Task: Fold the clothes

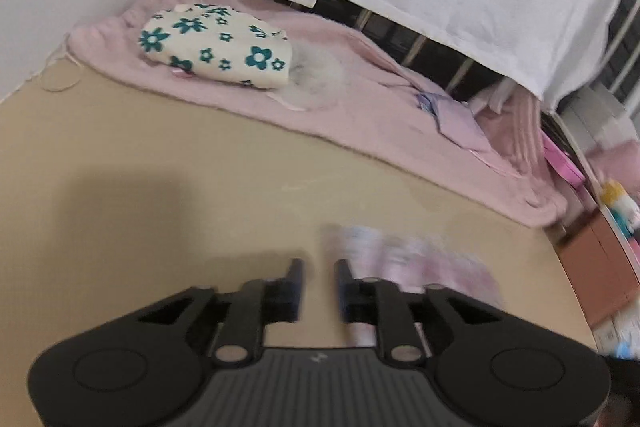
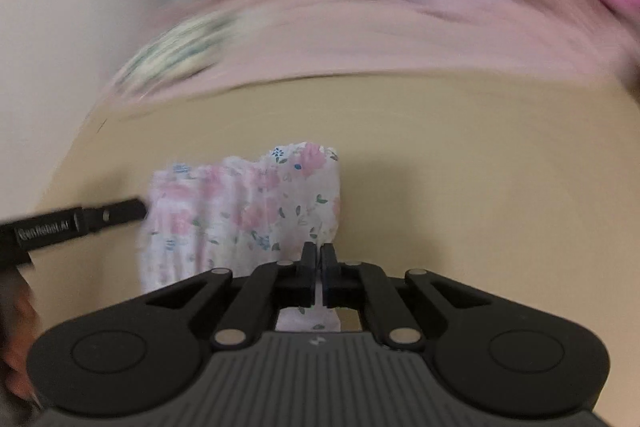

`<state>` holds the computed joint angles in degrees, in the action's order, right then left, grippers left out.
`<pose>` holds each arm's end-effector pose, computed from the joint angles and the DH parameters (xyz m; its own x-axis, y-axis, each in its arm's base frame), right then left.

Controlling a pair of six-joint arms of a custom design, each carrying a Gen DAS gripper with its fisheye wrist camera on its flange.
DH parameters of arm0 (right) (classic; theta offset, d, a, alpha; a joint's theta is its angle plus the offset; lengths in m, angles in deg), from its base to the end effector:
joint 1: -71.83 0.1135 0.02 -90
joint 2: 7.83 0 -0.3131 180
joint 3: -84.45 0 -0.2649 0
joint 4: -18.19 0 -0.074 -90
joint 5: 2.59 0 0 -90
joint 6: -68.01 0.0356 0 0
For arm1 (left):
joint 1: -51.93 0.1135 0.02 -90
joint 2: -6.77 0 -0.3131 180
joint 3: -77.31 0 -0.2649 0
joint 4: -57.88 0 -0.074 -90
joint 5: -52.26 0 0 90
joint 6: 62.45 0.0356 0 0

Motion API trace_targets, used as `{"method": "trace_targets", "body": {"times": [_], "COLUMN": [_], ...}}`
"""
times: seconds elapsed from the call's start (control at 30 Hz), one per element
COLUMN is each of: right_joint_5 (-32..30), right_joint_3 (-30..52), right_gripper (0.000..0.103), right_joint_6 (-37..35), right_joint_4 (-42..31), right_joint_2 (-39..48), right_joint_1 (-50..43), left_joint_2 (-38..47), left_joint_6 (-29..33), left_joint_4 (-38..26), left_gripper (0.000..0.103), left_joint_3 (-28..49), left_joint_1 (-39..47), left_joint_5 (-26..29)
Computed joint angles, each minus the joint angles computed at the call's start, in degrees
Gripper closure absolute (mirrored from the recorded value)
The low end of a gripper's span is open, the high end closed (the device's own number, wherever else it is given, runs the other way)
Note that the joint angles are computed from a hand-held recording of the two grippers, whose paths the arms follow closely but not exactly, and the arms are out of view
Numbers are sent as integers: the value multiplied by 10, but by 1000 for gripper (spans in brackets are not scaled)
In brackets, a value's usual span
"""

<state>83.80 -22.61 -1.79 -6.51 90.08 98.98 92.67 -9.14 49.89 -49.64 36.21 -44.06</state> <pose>0.3319 0.1727 0.2283 -0.8064 -0.0263 -0.5908 -0.2272 0.9361 0.2685 0.2926 -0.0783 0.2106 -0.6178 -0.4430 -0.6497 -0.2245 0.8912 -0.3943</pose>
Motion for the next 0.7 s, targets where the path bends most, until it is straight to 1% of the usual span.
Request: {"method": "trace_targets", "body": {"times": [0.03, 0.07, 0.1, 0.13, 0.17, 0.2, 0.23, 0.27, 0.3, 0.37, 0.4, 0.43, 0.47, 0.5, 0.53, 0.57, 0.6, 0.67, 0.7], "right_joint_5": [-16, -45, -86, -125, -147, -174, -200, -195, -192, -189, -185, -165, -144, -125, -105, -92, -94, -99, -95], "right_joint_3": [-18, -49, -83, -117, -162, -201, -235, -269, -299, -352, -374, -391, -408, -428, -446, -458, -464, -473, -476], "right_gripper": [98, 96, 96, 95, 86, 66, 54, 43, 43, 43, 44, 44, 46, 51, 52, 61, 75, 90, 91], "right_joint_6": [32, 43, 33, 17, -29, -74, -121, -171, -216, -256, -253, -235, -213, -191, -166, -140, -124, -102, -94], "right_joint_4": [4, 21, 41, 60, 83, 98, 105, 104, 98, 85, 78, 77, 80, 95, 107, 109, 100, 79, 66], "right_joint_2": [-16, -46, -82, -121, -174, -228, -280, -328, -375, -440, -459, -471, -482, -495, -508, -521, -531, -543, -542], "right_joint_1": [-29, -53, -78, -102, -117, -135, -152, -149, -144, -111, -85, -52, -17, 11, 40, 60, 65, 68, 69], "left_joint_2": [1, -20, -56, -102, -155, -211, -267, -313, -348, -383, -382, -375, -361, -345, -328, -314, -315, -328, -330], "left_joint_6": [-7, -8, -5, -3, 1, 13, 21, 21, 17, -2, -25, -46, -59, -75, -91, -109, -129, -186, -211], "left_joint_4": [-6, -3, 13, 26, 24, 6, -19, -43, -52, -41, -41, -40, -39, -44, -49, -51, -48, -63, -85], "left_gripper": [76, 71, 63, 59, 51, 47, 47, 47, 47, 48, 50, 51, 57, 67, 72, 80, 85, 87, 88], "left_joint_3": [7, -5, -34, -68, -101, -129, -153, -174, -196, -235, -245, -252, -254, -252, -250, -250, -256, -264, -260], "left_joint_1": [-7, -12, -17, -25, -35, -45, -60, -87, -125, -217, -269, -318, -354, -379, -405, -425, -438, -487, -520], "left_joint_5": [-12, -17, -16, -15, -9, 11, 29, 39, 37, 3, -33, -67, -98, -129, -157, -178, -187, -232, -262]}}
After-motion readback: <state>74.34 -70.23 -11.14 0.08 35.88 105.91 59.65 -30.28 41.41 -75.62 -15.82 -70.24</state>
